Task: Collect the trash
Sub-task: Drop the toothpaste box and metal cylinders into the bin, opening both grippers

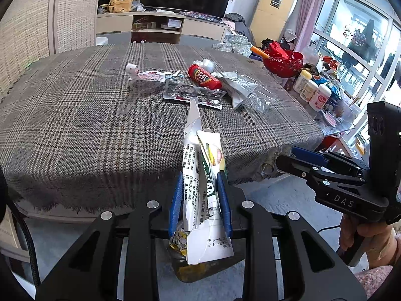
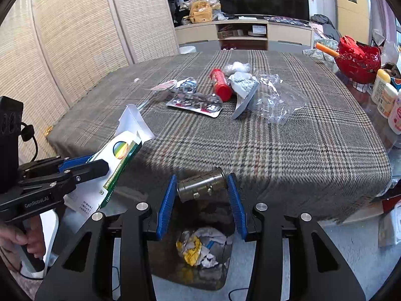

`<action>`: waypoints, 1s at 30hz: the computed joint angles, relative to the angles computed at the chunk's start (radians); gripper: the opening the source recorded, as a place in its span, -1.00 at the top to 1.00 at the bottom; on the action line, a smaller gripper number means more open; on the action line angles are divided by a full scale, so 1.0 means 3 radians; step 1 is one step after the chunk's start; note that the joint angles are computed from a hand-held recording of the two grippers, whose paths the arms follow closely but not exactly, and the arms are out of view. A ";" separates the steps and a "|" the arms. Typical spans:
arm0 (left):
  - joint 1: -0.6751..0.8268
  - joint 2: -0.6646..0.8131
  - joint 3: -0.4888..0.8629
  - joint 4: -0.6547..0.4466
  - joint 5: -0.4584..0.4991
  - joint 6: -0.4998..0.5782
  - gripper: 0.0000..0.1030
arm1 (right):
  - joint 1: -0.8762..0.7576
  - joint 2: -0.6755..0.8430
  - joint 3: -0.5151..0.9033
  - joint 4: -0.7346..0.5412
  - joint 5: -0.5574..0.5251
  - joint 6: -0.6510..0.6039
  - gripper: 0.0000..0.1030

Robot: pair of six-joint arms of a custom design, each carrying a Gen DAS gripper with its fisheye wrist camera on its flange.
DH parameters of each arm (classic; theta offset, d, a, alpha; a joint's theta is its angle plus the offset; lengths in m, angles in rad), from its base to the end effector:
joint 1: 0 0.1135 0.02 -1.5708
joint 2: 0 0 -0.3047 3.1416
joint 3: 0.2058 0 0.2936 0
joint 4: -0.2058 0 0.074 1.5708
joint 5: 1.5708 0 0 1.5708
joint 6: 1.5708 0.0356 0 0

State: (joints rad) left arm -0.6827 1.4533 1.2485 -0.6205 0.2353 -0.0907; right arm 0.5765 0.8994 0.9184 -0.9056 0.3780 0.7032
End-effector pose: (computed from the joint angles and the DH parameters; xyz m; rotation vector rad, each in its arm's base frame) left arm 0.2675 -0.2282 0.3366 0.8273 2.3225 -0.6328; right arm 0.1617 0.0895 0.3345 0.3117 2.3590 0.1405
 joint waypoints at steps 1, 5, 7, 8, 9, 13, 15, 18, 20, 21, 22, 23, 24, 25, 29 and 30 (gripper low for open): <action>-0.0012 -0.0069 -0.0043 -0.0031 -0.0004 0.0002 0.50 | 0.0090 -0.0007 0.0009 -0.0064 0.0040 0.0065 0.16; -0.0064 -0.0261 -0.0209 -0.0100 0.0002 -0.0028 0.50 | 0.0276 -0.0019 -0.0059 -0.0161 0.0099 0.0241 0.16; -0.0091 -0.0276 -0.0284 -0.0099 -0.0005 -0.0036 0.50 | 0.0311 -0.0021 -0.0127 -0.0184 0.0079 0.0299 0.16; -0.0107 -0.0267 -0.0328 -0.0091 -0.0019 -0.0035 0.50 | 0.0300 -0.0026 -0.0169 -0.0177 0.0047 0.0295 0.16; -0.0119 -0.0259 -0.0375 -0.0076 -0.0026 -0.0025 0.50 | 0.0314 -0.0033 -0.0216 -0.0171 0.0029 0.0309 0.16; -0.0153 -0.0172 -0.0641 0.0104 0.0021 -0.0047 0.49 | 0.0260 -0.0074 -0.0441 -0.0063 -0.0087 0.0321 0.16; -0.0180 -0.0113 -0.0767 0.0244 -0.0016 -0.0081 0.50 | 0.0208 -0.0089 -0.0559 0.0046 -0.0164 0.0304 0.16; -0.0194 0.0027 -0.0905 0.0394 -0.0035 -0.0123 0.49 | 0.0147 -0.0078 -0.0708 0.0225 -0.0304 0.0292 0.16; -0.0206 0.0147 -0.0945 0.0444 -0.0054 -0.0118 0.49 | 0.0123 -0.0068 -0.0830 0.0375 -0.0395 0.0304 0.16; -0.0210 0.0194 -0.0964 0.0467 -0.0057 -0.0115 0.49 | 0.0113 -0.0070 -0.0886 0.0438 -0.0443 0.0316 0.16; -0.0211 0.0240 -0.0984 0.0496 -0.0039 -0.0115 0.49 | 0.0087 -0.0069 -0.0958 0.0522 -0.0515 0.0337 0.16; -0.0215 0.0274 -0.0992 0.0505 -0.0023 -0.0111 0.49 | 0.0076 -0.0062 -0.0999 0.0575 -0.0553 0.0359 0.16; -0.0225 0.0322 -0.0997 0.0514 -0.0011 -0.0112 0.48 | 0.0058 -0.0049 -0.1051 0.0636 -0.0595 0.0381 0.16; -0.0230 0.0375 -0.1002 0.0527 0.0011 -0.0117 0.48 | 0.0047 -0.0019 -0.1073 0.0678 -0.0610 0.0392 0.16; -0.0259 0.0548 -0.0986 0.0531 0.0082 -0.0144 0.47 | 0.0020 0.0081 -0.1140 0.0799 -0.0652 0.0430 0.16; -0.0266 0.0589 -0.0975 0.0522 0.0101 -0.0144 0.47 | 0.0034 0.0102 -0.1150 0.0818 -0.0656 0.0445 0.16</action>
